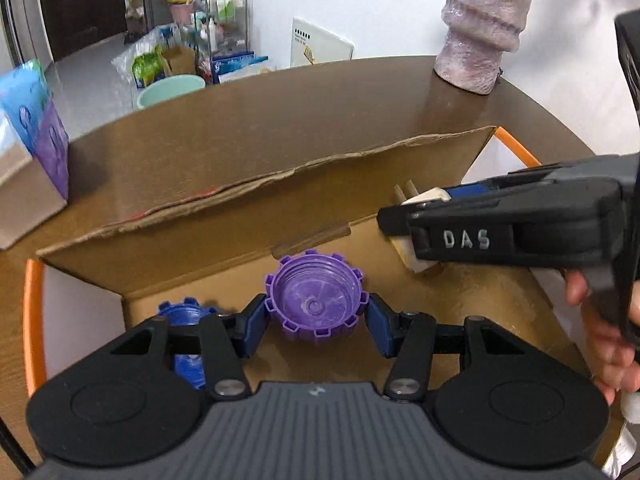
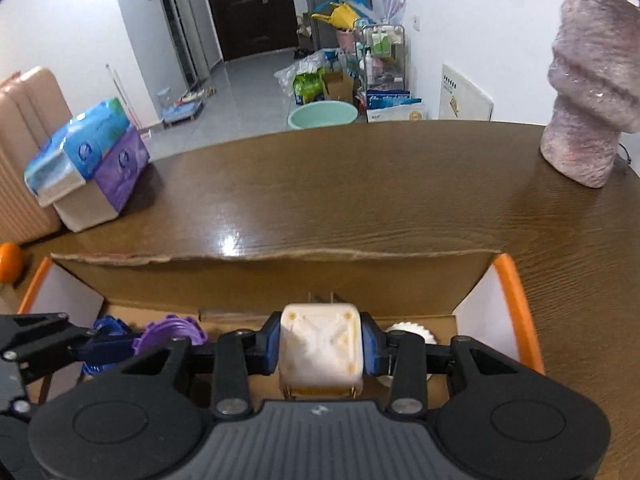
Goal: Organize rigid objects
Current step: 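Open the left tool to drop the purple cap while the right tool releases the cream plug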
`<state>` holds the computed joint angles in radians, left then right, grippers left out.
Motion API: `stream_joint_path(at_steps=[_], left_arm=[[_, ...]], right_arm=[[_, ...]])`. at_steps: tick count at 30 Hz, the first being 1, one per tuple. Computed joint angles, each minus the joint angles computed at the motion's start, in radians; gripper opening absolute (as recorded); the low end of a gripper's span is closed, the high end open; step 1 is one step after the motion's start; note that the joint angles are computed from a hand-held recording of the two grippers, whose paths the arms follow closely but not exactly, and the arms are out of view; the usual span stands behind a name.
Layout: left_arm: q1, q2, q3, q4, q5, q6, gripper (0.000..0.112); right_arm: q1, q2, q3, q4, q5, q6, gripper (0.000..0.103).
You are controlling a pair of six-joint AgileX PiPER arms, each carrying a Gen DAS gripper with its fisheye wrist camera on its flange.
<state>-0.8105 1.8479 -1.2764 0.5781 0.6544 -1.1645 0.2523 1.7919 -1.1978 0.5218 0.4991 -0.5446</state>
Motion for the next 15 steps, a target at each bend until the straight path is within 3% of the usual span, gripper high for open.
stream_joint_path(at_steps=[8,12,15], left_arm=[[-0.021,-0.049,0.028,0.058,0.076,-0.083,0.074],[-0.066,-0.1,0.008,0.083,0.187,-0.106,0.08],[-0.111,-0.154,-0.015,0.078,0.299,-0.133,0.083]], right_arm=[[0.035,-0.002,-0.013,-0.094,0.005,0.084,0.039],[0.026,-0.076,-0.009,-0.116,0.046,0.092,0.04],[0.01,-0.15,-0.006,-0.155,0.092,0.106,0.048]])
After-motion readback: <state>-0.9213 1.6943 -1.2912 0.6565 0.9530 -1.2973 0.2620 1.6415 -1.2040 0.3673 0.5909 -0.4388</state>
